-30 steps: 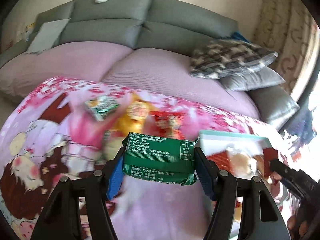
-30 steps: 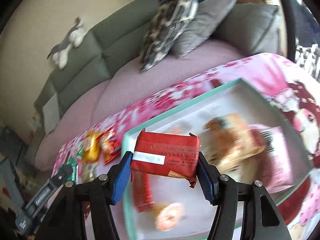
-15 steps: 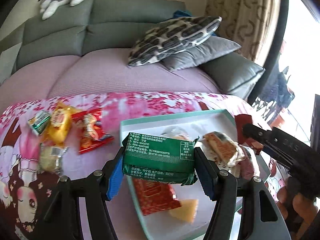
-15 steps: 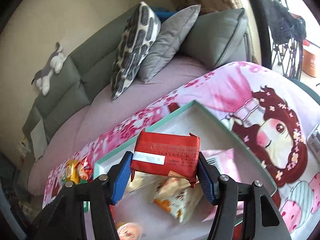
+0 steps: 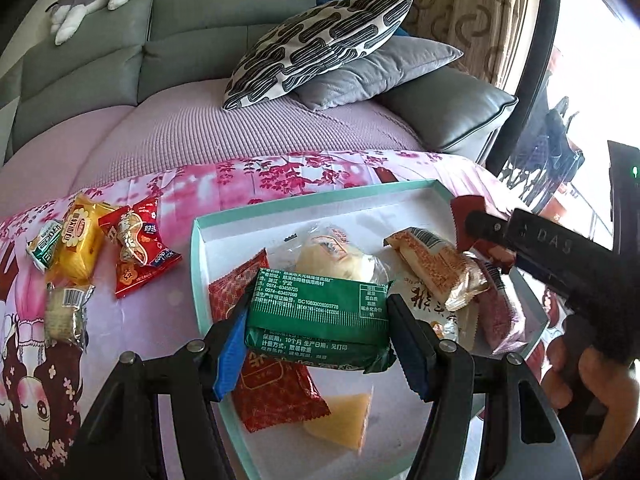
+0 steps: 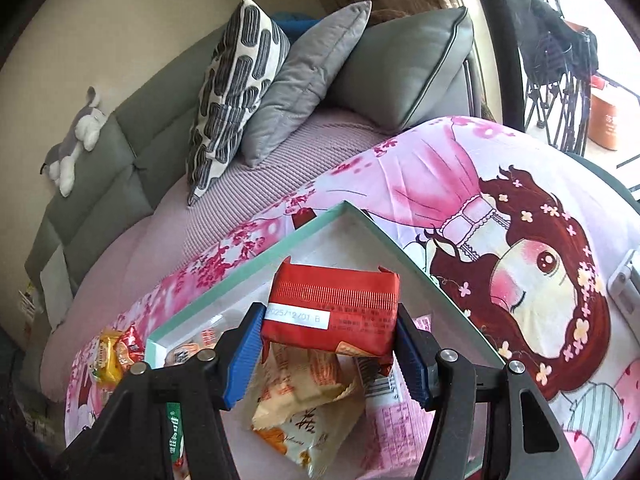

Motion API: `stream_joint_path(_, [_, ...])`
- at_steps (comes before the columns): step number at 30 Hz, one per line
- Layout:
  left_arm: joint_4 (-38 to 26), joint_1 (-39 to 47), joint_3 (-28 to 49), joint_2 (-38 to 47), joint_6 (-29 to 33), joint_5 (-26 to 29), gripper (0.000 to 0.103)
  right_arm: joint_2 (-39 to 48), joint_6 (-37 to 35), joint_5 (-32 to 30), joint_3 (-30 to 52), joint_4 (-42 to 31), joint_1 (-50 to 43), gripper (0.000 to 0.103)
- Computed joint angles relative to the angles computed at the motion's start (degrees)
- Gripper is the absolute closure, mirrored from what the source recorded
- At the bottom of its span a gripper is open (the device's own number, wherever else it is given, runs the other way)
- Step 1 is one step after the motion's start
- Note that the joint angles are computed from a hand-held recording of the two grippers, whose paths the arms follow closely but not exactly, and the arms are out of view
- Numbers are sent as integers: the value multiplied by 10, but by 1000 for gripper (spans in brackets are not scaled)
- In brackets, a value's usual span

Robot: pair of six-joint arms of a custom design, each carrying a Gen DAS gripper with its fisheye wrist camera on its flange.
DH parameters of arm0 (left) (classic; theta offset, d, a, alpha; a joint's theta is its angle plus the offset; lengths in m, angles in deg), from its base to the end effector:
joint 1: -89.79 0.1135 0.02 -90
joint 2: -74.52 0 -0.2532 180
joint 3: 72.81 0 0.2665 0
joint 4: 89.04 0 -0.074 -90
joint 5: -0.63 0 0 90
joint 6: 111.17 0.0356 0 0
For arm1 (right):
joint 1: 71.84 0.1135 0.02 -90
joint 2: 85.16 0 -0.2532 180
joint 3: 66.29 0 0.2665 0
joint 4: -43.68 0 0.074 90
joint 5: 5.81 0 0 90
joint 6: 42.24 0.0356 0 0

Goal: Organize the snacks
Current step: 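Carry the red box and green packet into the tray and open both tools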

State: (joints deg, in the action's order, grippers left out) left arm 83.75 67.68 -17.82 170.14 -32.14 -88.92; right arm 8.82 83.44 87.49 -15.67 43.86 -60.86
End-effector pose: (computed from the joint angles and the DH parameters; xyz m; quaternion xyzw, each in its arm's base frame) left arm 0.2969 -0.1209 0.1107 0.0920 0.9285 -0.1059 0.3437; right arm 0.3059 0.0573 0.1082 0.2074 0.8936 0.1330 0.3751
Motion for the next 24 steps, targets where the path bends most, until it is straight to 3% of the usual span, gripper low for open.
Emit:
stream_joint_path(14, [-19, -5, 34, 51, 2, -4, 34, 38, -27, 18, 54, -45, 7, 36])
stream_joint_path(19, [-37, -1, 36, 40, -5, 5, 32, 28, -29, 27, 56, -68, 12, 28])
stream_joint_path(21, [-46, 0, 36, 31, -7, 2, 22, 22, -29, 30, 58, -80, 16, 24])
stream_joint_path(24, [-51, -3, 30, 13, -2, -8, 22, 19, -33, 30, 62, -97, 21, 19])
